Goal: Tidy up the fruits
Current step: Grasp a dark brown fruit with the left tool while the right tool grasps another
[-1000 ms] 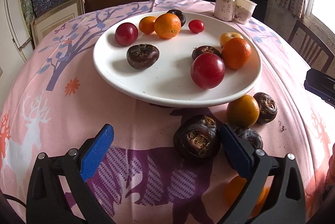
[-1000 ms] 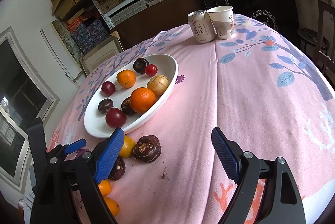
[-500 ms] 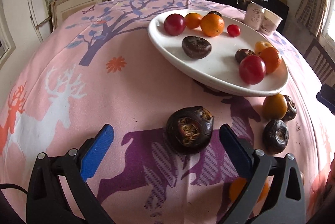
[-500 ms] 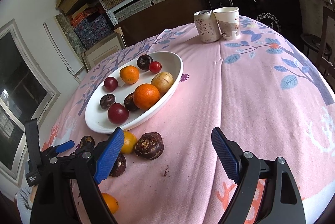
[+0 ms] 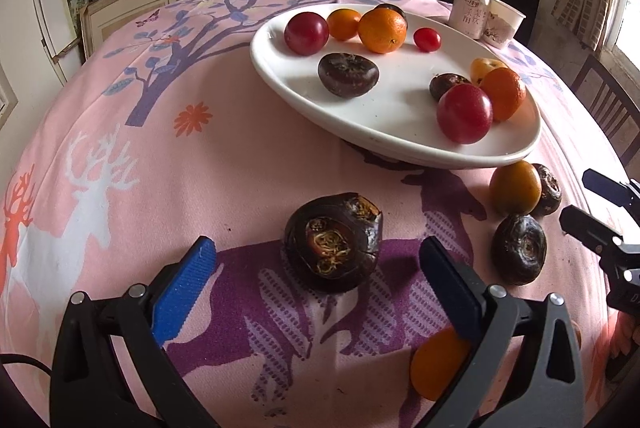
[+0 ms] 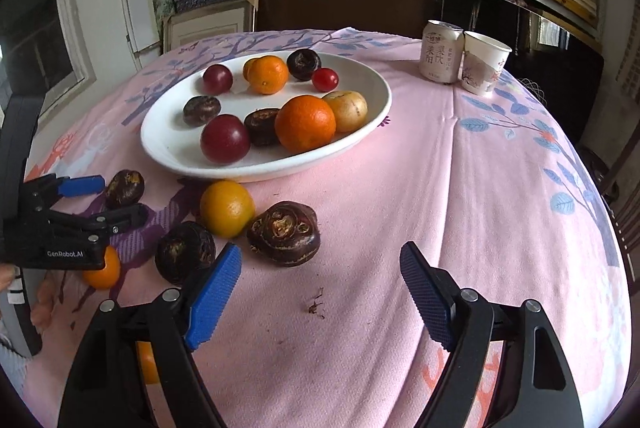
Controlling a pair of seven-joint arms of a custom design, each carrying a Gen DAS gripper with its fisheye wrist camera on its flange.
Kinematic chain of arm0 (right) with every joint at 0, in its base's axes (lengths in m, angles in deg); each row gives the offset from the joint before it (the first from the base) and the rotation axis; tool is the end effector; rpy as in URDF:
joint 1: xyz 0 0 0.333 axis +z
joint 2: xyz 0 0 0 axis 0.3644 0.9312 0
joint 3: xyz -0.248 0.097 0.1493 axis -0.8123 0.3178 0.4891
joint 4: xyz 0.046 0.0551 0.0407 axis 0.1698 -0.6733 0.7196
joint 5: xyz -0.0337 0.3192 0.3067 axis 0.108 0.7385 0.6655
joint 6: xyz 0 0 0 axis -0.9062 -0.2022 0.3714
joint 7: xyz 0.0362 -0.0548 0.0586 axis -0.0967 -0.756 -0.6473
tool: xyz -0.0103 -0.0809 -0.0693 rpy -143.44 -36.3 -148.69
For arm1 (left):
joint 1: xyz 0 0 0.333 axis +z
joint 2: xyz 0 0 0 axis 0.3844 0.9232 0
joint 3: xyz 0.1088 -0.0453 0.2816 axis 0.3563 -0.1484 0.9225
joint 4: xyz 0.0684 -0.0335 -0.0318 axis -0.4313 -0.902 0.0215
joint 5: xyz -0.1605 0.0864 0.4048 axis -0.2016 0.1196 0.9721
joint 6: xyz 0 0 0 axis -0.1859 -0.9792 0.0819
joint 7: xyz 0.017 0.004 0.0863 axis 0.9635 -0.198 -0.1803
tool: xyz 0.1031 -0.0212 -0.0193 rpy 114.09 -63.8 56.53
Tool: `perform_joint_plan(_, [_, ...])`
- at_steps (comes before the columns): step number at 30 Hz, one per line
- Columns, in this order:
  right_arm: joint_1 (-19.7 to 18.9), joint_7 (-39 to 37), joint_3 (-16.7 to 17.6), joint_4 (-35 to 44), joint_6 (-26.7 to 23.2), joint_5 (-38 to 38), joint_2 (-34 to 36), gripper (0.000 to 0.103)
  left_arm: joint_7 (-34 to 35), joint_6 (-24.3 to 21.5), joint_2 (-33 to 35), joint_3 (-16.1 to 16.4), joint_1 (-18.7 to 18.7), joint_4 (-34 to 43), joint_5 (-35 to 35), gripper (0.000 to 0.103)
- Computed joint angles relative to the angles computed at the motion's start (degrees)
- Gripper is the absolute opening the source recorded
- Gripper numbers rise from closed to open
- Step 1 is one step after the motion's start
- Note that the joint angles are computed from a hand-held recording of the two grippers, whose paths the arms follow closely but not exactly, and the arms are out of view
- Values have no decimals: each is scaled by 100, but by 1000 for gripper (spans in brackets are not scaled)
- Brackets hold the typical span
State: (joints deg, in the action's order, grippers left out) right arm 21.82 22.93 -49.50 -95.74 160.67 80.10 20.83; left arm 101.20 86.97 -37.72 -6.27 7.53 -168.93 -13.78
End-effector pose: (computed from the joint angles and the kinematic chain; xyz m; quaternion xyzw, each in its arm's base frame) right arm 0.4281 0.0439 0.4750 -0.6647 0.6440 -0.2572 0.2780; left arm 0.5076 -0.2362 0.4825 -0.5599 0.7687 -0.2559 0.1734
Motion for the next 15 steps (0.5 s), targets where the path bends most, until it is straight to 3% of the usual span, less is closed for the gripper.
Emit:
perform_joint_plan(7, [278, -350, -268, 217, -61, 155, 315, 53, -43, -3, 13, -16, 14, 10, 40, 99])
perform_joint_plan(15, [404, -589, -352, 509, -256, 371, 667, 52, -47, -2, 12, -14, 13, 8, 46, 99])
